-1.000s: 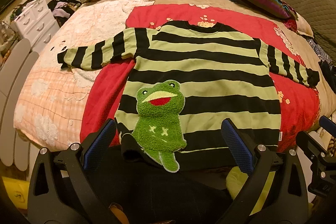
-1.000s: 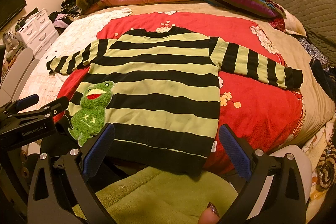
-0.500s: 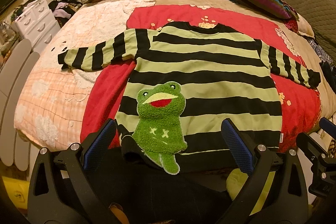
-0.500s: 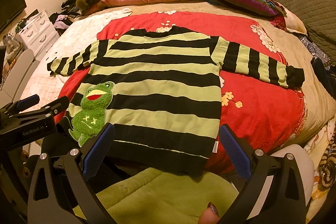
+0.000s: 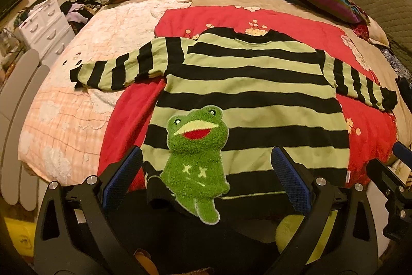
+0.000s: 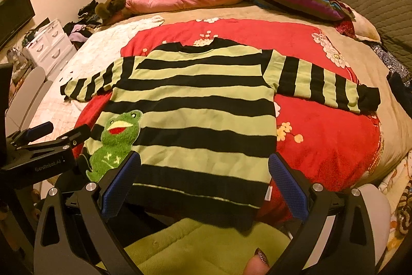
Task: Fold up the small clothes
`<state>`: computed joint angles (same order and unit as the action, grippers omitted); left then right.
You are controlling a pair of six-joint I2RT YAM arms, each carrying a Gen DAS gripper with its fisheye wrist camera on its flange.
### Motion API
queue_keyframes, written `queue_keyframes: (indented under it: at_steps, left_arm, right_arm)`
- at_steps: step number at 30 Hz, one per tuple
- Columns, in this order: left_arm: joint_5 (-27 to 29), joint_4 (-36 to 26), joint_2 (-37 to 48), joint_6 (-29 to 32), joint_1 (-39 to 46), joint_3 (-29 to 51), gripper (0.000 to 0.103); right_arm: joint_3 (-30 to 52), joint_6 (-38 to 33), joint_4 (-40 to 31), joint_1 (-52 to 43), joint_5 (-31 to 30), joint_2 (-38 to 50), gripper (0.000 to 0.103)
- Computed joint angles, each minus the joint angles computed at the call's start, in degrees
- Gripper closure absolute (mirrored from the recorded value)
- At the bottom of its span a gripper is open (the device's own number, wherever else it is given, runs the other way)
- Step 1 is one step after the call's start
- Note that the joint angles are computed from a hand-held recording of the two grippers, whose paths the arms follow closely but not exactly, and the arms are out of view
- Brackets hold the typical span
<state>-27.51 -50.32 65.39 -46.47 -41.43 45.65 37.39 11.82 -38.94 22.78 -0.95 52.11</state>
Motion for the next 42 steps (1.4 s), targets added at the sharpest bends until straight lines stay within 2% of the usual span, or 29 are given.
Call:
queue_keyframes:
  at_steps: [25, 42]
  left_arm:
    - [2.17, 10.30, 14.06, 5.52, 8.67, 7.73, 0.009]
    - [5.48, 17.41, 27.98, 9.60, 12.21, 14.83, 0.009]
  right_arm:
    - [6.07, -7.07, 15.62, -15.23, -6.93, 19.18, 0.004]
    - [13.41, -9.23, 22.00, -23.37, -6.66, 32.95, 0.004]
